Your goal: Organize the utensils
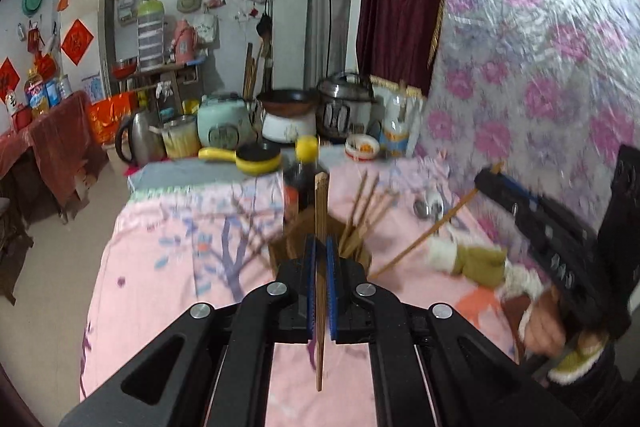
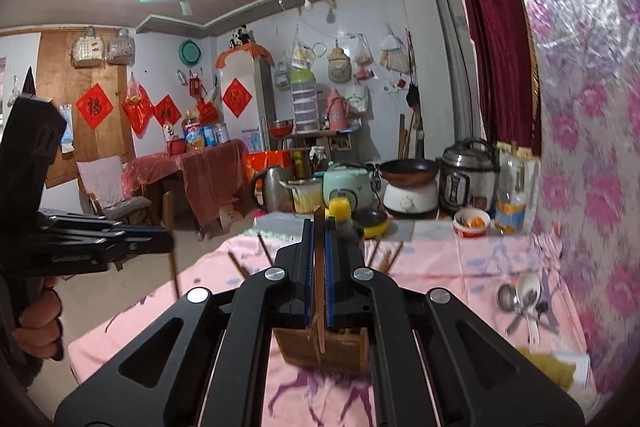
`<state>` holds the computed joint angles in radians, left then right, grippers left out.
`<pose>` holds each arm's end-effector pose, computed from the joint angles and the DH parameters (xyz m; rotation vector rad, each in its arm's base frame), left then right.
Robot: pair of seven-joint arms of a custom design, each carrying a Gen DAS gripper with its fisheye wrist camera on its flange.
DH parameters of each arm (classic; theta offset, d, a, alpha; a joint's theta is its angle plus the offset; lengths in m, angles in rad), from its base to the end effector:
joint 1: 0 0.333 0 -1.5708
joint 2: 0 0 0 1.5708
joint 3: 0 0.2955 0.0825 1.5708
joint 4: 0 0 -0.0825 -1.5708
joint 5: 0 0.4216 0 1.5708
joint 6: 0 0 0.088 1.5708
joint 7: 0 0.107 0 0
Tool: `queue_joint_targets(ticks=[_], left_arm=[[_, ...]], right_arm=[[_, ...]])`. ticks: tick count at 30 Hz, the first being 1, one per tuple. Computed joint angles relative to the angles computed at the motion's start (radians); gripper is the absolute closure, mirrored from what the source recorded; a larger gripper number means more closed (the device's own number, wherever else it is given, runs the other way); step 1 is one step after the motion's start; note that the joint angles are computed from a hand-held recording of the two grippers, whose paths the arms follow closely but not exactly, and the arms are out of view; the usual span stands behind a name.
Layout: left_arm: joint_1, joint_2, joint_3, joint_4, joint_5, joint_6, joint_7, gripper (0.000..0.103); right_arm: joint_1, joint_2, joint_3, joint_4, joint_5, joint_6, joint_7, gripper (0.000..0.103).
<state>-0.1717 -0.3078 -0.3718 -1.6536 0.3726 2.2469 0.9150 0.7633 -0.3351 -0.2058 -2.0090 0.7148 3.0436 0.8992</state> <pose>0.4362 -0.3027 0.8064 -1.6295 1.6664 -0.9647 0.4891 0.2218 0.7162 -1.5476 0.8918 -0.5837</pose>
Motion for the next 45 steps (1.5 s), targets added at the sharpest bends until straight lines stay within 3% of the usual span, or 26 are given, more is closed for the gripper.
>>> queue_joint_targets(ticks=[6,10,16,22,24,25,26,28,32,35,37,39,45], left_arm=[[0.009,0.173,-0.006,0.186,0.154,0.076,-0.087,0.097],[-0.022,0.258,0.029,0.234,0.266,0.092,-0.171,0.097],[-0.053,0.308,0.115,0.165,0.248,0.144,-0.256,0.097],[-0.065,0.306,0.143,0.105,0.246,0.157,-0.263,0.097],[-0.072,0.299,0.136,0.104,0.283,0.117,-0.279,0.066],[-0.077,0.291,0.131,0.104,0.316,0.088,-0.303,0.024],[-0.079,0.274,0.126,0.091,0.361,0.079,-0.344,0.007],[-0.077,0.221,0.112,0.043,0.437,0.099,-0.390,0.005],[-0.063,0.147,0.073,-0.008,0.437,0.088,-0.384,0.005],[-0.046,0.072,0.029,-0.080,0.454,0.051,-0.413,0.005],[-0.031,0.018,-0.009,-0.135,0.477,0.017,-0.453,0.005],[-0.025,-0.058,-0.043,-0.219,0.474,-0.015,-0.494,0.005],[-0.016,-0.258,-0.144,-0.417,0.377,-0.114,-0.573,0.005]], right_arm=[[-0.077,0.149,0.060,0.171,-0.032,-0.016,0.029,0.098],[-0.140,0.225,0.103,0.236,-0.034,-0.047,0.047,0.098],[-0.229,0.304,0.161,0.273,-0.050,-0.109,0.106,0.097],[-0.315,0.346,0.221,0.306,-0.079,-0.208,0.151,0.096],[-0.339,0.345,0.242,0.303,-0.141,-0.210,0.217,0.093],[-0.352,0.341,0.252,0.301,-0.174,-0.208,0.248,0.091],[-0.365,0.338,0.264,0.302,-0.164,-0.213,0.241,0.091],[-0.387,0.312,0.279,0.285,-0.140,-0.203,0.247,0.091],[-0.386,0.230,0.274,0.201,-0.081,-0.159,0.256,0.089],[-0.362,0.117,0.261,0.060,-0.089,-0.092,0.309,0.071],[-0.367,0.035,0.276,-0.054,-0.135,-0.027,0.381,0.040],[-0.393,-0.048,0.314,-0.171,-0.188,0.047,0.462,0.027],[-0.484,-0.316,0.440,-0.485,-0.256,0.107,0.649,0.018]])
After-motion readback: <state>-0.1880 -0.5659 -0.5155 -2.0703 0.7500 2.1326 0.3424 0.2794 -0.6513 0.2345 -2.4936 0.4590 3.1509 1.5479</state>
